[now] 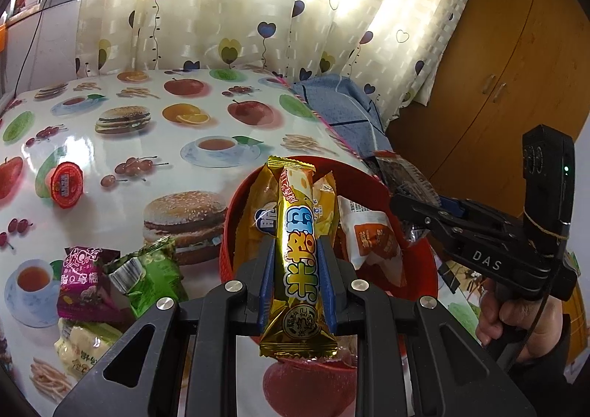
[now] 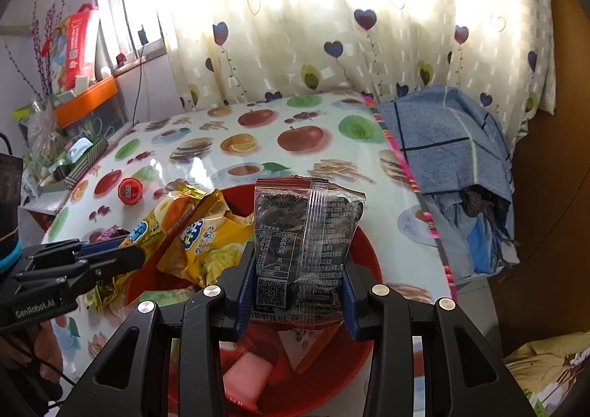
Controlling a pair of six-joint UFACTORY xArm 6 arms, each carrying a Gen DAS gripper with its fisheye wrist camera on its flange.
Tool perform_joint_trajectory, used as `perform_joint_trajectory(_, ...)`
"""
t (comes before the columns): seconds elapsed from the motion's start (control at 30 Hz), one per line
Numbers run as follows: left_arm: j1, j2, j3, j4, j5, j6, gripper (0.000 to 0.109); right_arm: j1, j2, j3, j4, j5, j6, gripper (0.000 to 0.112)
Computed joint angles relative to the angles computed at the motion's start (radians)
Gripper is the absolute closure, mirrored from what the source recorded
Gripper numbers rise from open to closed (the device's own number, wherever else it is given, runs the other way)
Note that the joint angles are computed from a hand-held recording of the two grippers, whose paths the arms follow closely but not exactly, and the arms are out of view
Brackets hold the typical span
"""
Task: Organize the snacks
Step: 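Open the right tool to drop the nut bag while the left tool releases the wafer stick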
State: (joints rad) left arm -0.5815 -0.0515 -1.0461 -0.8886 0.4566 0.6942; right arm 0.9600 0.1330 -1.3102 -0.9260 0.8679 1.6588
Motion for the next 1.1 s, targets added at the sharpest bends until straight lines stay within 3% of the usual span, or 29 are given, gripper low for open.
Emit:
perform_joint_trajectory(0.33, -0.002, 0.046, -0.034, -0.008, 0.003, -0.008, 0.085, -0.081, 0.016, 0.016, 0.056, -0.163, -0.053, 0.074)
perform_joint_trajectory(0.8, -0.009, 0.066, -0.045, -0.013, -0.013, -0.024, 0.085, -0.056, -0.029, 0.038, -0.036, -0.073, 0.056, 0.068)
perform_joint_trajectory(1.1, -0.002, 0.086, -0.060, -0.011, -0.002, -0.046, 0.083, -0.033, -0.025, 0.036, -0.039, -0.087, 0.081, 0.067)
